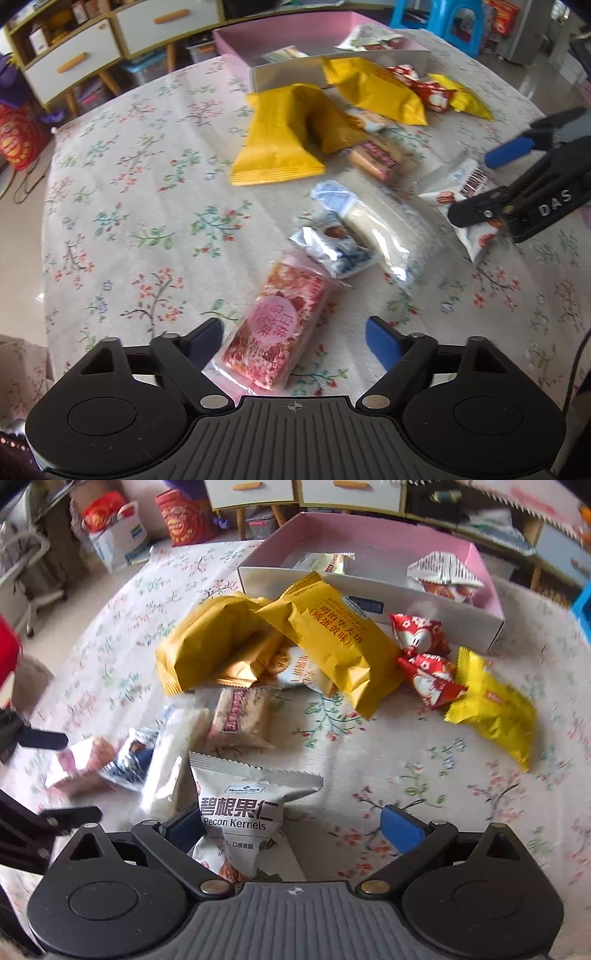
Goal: Organize snacks
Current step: 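Grasp the pink candy packet with the left gripper while the right grasps the Pecan Kernels bag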
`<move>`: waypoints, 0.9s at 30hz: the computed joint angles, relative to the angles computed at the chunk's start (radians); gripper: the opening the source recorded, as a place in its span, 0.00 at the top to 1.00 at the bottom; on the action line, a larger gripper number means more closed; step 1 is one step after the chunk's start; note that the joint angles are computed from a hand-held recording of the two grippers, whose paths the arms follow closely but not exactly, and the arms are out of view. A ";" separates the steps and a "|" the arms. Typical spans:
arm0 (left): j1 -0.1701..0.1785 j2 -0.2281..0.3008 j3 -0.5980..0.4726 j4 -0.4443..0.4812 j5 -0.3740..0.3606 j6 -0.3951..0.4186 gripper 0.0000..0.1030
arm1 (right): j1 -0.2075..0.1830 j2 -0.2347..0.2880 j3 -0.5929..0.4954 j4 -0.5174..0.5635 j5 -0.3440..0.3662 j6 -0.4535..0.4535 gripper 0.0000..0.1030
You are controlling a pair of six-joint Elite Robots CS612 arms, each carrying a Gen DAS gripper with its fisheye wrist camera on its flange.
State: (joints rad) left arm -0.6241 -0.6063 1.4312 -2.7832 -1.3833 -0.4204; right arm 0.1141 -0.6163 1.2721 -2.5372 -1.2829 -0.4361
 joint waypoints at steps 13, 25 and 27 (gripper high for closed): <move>-0.001 -0.002 0.003 0.019 0.016 -0.047 0.58 | 0.009 -0.007 0.002 0.038 -0.031 -0.075 0.17; -0.008 0.007 -0.007 0.009 0.044 -0.078 0.70 | 0.020 -0.014 0.033 -0.040 -0.060 -0.154 0.41; -0.009 0.008 -0.008 0.010 0.052 -0.085 0.71 | 0.020 -0.015 0.037 -0.048 -0.051 -0.167 0.45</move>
State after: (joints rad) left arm -0.6329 -0.5984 1.4230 -2.7733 -1.3314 -0.5055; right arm 0.1338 -0.6315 1.3087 -2.5850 -1.3334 -0.6032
